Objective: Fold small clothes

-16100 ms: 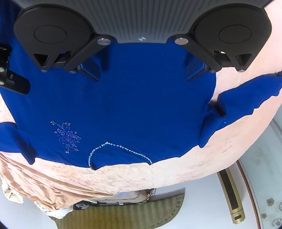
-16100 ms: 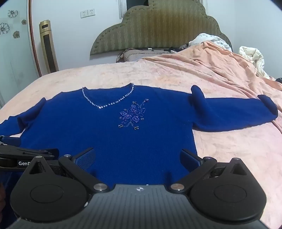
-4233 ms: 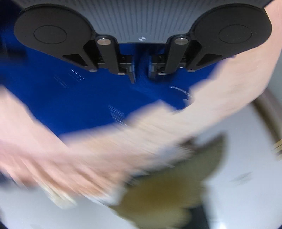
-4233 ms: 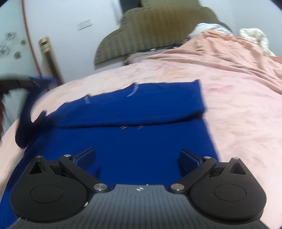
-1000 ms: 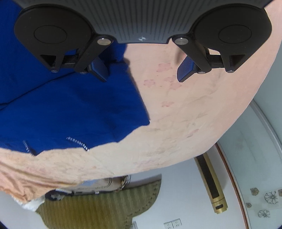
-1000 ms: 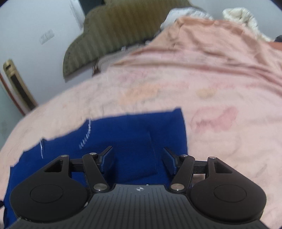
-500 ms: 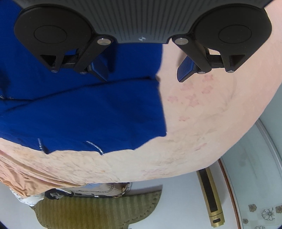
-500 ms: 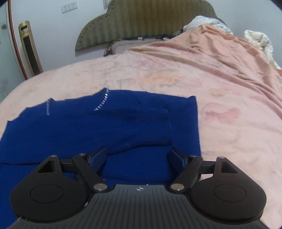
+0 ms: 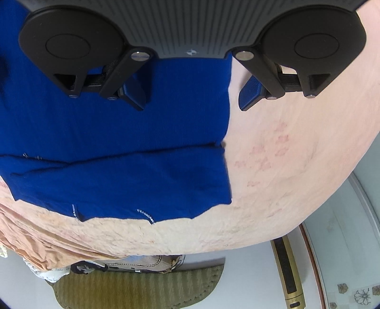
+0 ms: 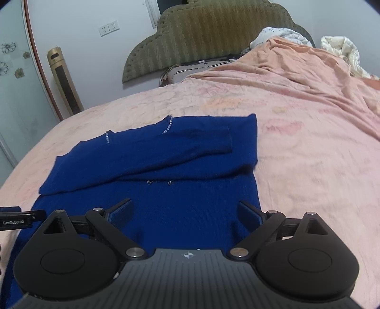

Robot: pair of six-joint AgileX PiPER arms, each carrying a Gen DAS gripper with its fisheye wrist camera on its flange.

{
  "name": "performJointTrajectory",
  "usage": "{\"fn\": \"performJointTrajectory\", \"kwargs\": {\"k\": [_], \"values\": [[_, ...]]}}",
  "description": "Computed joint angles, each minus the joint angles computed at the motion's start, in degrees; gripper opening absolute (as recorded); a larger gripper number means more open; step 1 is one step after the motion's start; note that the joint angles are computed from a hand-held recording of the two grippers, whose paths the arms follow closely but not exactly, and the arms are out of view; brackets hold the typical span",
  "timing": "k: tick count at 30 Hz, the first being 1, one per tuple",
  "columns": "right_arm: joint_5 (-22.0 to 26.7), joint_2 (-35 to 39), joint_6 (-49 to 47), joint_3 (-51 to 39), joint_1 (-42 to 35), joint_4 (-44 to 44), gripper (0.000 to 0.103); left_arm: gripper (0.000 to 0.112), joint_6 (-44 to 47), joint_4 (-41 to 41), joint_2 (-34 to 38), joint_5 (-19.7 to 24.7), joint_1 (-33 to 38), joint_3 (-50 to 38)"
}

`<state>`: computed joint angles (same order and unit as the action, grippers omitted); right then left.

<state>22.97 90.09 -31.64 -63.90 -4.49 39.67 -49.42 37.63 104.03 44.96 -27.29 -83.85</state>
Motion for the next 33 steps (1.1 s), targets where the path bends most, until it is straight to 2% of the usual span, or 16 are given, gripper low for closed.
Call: {"fn": "performJointTrajectory", "kwargs": {"k": [5, 8, 12, 17, 18, 20, 24, 28, 30, 31, 32, 33], "values": [[1.0, -3.5, -7.3, 4.6, -2.6, 6.5, 0.095, 0.086, -0.6, -2.0, -2.8, -0.7, -0.7, 3.8], [0.6, -5.4, -9.0, 7.1, -2.4, 6.8, 0.096, 0.086, -1.2, -3.7, -4.0, -1.5, -1.7, 5.2], [-2.2, -8.2, -5.8, 10.3, 0.4, -0.2, 0.098, 0.086, -3.1, -2.7, -4.6, -1.8, -3.9, 6.2], [-6.5, -10.7, 8.3, 13.5, 5.0, -20.3, 0.099, 0.086, -4.8, 0.4, -4.7, -0.8, -5.6, 7.0], [-6.9, -11.1, 9.2, 13.9, 4.9, -22.0, 0.099, 0.087, -5.3, 0.9, -5.1, -1.0, -5.5, 7.7], [-7.1, -12.1, 6.4, 14.9, 3.7, -19.7, 0.100, 0.087, -6.6, 2.0, -6.7, -2.4, -4.4, 10.1], [-4.8, -13.0, -8.6, 16.1, -1.9, -5.4, 0.099, 0.087, -4.1, -1.6, -9.9, -5.6, 0.5, 14.4], [3.3, -12.6, -26.1, 16.6, -9.9, 11.5, 0.086, 0.087, 7.4, -17.4, -14.1, -13.2, 10.0, 19.2], [6.7, -12.0, -28.4, 16.7, -13.1, 14.6, 0.080, 0.087, 12.2, -23.9, -14.9, -15.4, 13.0, 20.3], [7.2, -11.8, -28.1, 16.7, -13.8, 14.5, 0.073, 0.087, 15.2, -26.9, -14.9, -16.3, 14.1, 20.6], [7.7, -11.5, -27.2, 16.7, -14.5, 13.8, 0.064, 0.087, 16.0, -27.5, -14.9, -16.8, 14.3, 20.6], [7.5, -11.2, -26.3, 16.8, -14.5, 13.2, 0.060, 0.086, 15.0, -26.6, -14.8, -16.9, 13.8, 20.7]]}}
